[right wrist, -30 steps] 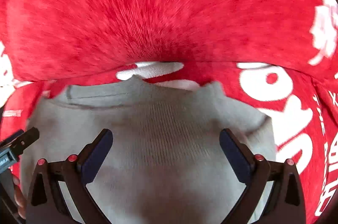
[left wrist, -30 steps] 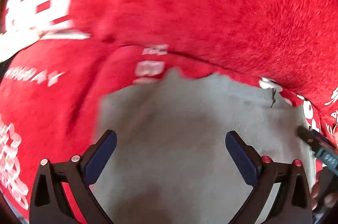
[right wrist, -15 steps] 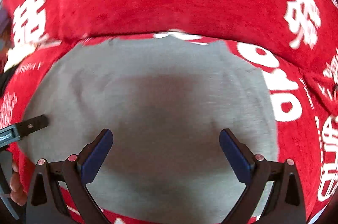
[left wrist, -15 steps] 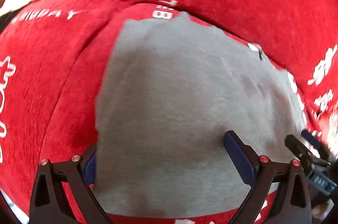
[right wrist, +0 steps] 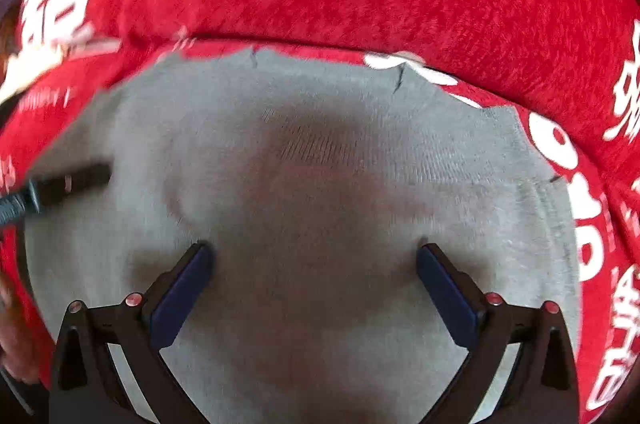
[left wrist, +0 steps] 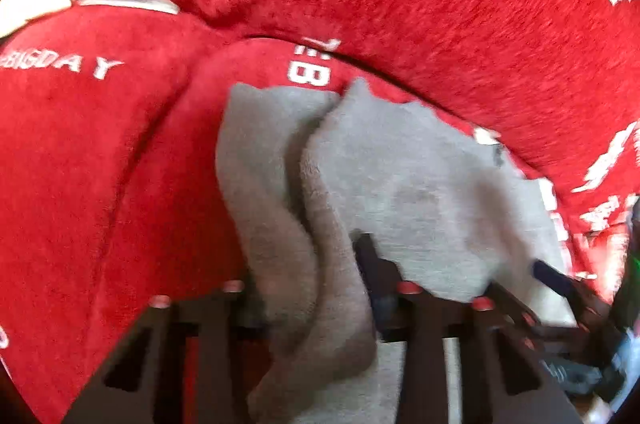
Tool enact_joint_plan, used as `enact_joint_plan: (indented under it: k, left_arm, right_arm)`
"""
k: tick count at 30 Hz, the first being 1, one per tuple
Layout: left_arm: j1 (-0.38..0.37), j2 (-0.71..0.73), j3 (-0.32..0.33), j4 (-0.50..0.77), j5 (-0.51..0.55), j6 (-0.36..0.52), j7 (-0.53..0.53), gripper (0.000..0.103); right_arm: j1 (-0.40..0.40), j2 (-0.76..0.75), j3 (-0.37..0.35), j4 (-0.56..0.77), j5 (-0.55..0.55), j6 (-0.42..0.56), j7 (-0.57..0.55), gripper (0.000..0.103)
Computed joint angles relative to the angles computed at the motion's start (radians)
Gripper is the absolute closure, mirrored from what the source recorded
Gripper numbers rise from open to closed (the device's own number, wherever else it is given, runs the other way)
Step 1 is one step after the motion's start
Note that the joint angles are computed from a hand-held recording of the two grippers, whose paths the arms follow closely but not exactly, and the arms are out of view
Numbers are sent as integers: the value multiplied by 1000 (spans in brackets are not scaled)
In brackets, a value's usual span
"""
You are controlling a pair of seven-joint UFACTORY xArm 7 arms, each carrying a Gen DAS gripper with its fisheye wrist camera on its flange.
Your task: Fold small clothes
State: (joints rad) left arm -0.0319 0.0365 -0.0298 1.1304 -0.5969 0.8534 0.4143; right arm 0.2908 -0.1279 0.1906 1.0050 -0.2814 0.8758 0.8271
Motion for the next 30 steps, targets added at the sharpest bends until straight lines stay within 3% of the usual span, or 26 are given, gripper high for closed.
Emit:
enact_joint_plan:
  k: [5, 6, 7, 8, 9, 10, 11, 12, 13, 16, 20, 23, 25, 30]
  left_arm:
    - [9, -5, 4, -9, -21, 9, 18, 72]
    - [9, -13, 5, -20, -23, 6, 9, 67]
    - [10, -8, 6, -14, -39, 19, 13, 53]
    - [10, -11, 5, -15, -66, 33, 37, 44]
    - [20, -13, -16, -14, -57, 31, 36, 37]
    - [-12, -25, -11, -32, -6, -11, 14, 37]
    - [-25, -39, -18, -49, 51, -41, -8, 38]
    - [-36, -44, -24, -61, 94, -74, -26, 53]
    - [-30, -57, -44, -80, 138, -109, -41, 61]
    - [-45, -55, -8, -56, 123, -58, -60, 76]
    - [-43, -66, -4, -45, 160, -26, -90, 79]
    - [-54, -97, -13, -49, 231, -26, -150, 79]
    - [-62, -110, -18, -41, 271, -15, -189, 79]
    - [-84, -115, -32, 17, 370, 45, -278, 79]
  right_arm:
    - [-4, 40, -12, 80, 25, 80, 13, 0]
    - [-2, 26, -7, 77, -1, 89, 32, 0]
    - [0, 5, 1, 67, -35, 101, 54, 0]
    - [2, -18, 10, 54, -64, 116, 77, 0]
    - [2, -29, 16, 46, -78, 131, 93, 0]
    - [1, -37, 19, 39, -82, 148, 104, 0]
    - [2, -42, 17, 25, -66, 157, 101, 0]
    - [1, -40, 9, 12, -42, 155, 82, 0]
    - [1, -46, 4, -12, -22, 133, 75, 0]
    - [-10, -73, 13, -57, -58, 72, 93, 0]
    - [-13, -81, 11, -38, -17, 111, 71, 0]
    - [-8, -101, 36, -63, -54, 112, 90, 0]
    - [-2, -104, 30, -52, -37, 135, 43, 0]
    - [-23, -233, 18, -108, -3, 162, 21, 0]
